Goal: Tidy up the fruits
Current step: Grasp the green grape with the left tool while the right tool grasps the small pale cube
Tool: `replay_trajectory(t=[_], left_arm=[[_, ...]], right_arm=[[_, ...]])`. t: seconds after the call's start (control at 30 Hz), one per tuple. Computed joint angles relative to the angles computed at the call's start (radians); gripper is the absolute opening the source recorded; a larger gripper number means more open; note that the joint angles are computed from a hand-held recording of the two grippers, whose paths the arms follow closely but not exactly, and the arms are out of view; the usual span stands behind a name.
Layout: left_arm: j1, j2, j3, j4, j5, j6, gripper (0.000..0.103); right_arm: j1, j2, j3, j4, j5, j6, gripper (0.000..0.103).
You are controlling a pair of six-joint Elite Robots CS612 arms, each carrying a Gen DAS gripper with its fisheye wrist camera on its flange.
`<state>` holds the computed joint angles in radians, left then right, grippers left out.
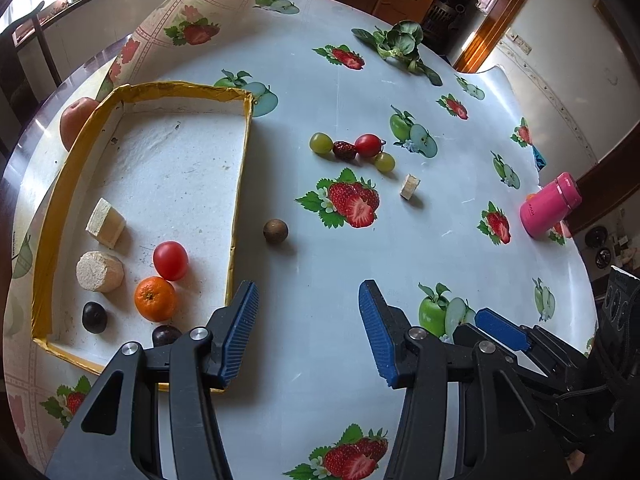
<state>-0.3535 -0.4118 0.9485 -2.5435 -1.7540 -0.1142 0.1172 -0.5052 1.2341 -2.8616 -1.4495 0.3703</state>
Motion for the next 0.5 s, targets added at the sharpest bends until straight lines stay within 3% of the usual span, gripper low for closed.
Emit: replay_trajectory(t=[0.3, 0.5], left_arm=[[-0.009, 0.029, -0.053, 0.035, -0.014, 0.007, 0.051], [-0.012, 0.066, -0.122, 0.083, -0.013, 0.017, 0.051]], right_arm=[[-0.016, -0.006, 0.021, -0.010, -0.014, 0.035, 0.044], [-0.026, 0.017, -0.014, 0.014, -0.015, 0.049, 0.044]])
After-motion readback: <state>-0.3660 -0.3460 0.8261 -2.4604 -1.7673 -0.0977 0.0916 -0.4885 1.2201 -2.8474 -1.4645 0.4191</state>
